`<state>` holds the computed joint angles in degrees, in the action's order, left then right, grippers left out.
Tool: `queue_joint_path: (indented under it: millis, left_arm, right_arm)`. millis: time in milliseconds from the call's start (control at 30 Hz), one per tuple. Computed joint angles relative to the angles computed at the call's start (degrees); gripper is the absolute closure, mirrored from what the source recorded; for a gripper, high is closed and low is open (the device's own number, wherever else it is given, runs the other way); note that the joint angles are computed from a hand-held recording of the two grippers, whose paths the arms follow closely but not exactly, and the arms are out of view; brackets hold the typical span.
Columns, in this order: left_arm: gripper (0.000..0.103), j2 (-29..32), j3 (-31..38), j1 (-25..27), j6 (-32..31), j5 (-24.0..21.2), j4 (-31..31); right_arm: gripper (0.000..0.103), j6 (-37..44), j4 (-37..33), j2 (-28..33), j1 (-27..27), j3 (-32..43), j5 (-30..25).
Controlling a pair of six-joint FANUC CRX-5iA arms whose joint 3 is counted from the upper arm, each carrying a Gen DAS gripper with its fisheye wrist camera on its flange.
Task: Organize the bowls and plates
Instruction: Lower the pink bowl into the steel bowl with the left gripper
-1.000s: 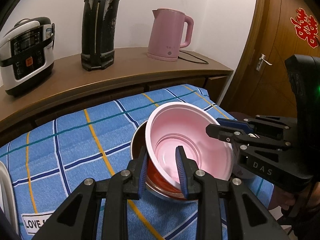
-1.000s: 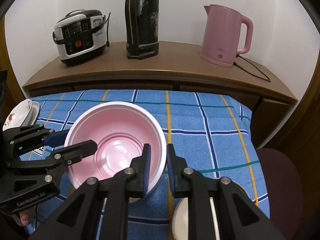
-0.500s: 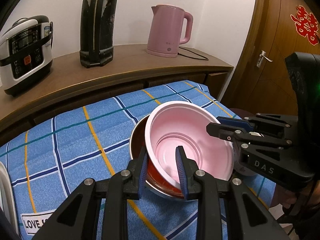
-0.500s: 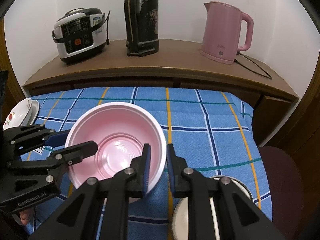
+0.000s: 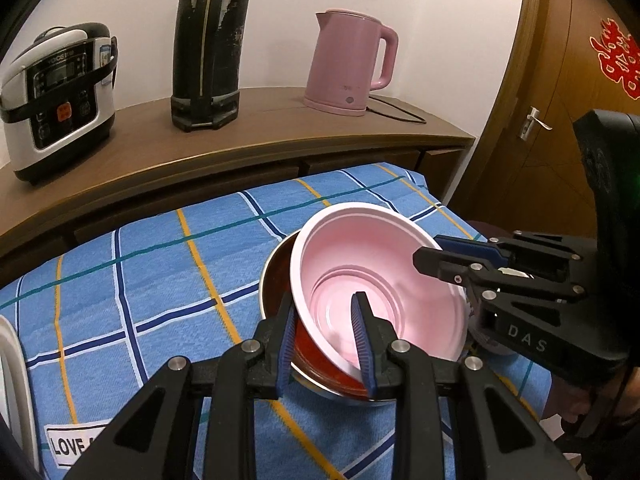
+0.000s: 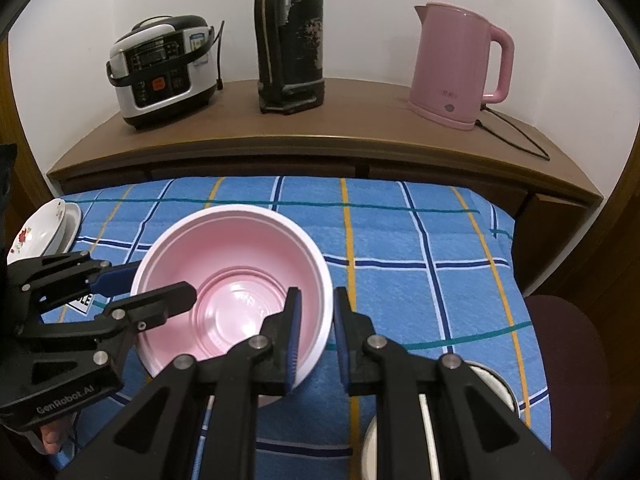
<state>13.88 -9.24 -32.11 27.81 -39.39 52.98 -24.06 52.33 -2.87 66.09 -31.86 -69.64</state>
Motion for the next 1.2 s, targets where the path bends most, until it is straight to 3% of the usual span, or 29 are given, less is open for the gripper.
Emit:
queue_joint_path:
  millis: [333,833,1200]
  left_arm:
    - [0.073,0.1,0.2,0.5,0.1,-0.9,0.1]
    - [0.073,-0.1,-0.2,0.5,-0.6,-0.6,0.7]
    - [0.073,-2.5,-3.6,-2.1,-5.3,8.8,-0.5]
  right_arm:
    - [0.086,1.0,-0.3,-0.8,-0.3,-0.8,2.6]
    - [0.086,2.2,-1.0,-0.4,0.0,0.0,1.7]
    - [0.086,2.4,-0.9,-0.5,-0.1,-0.2,1.9]
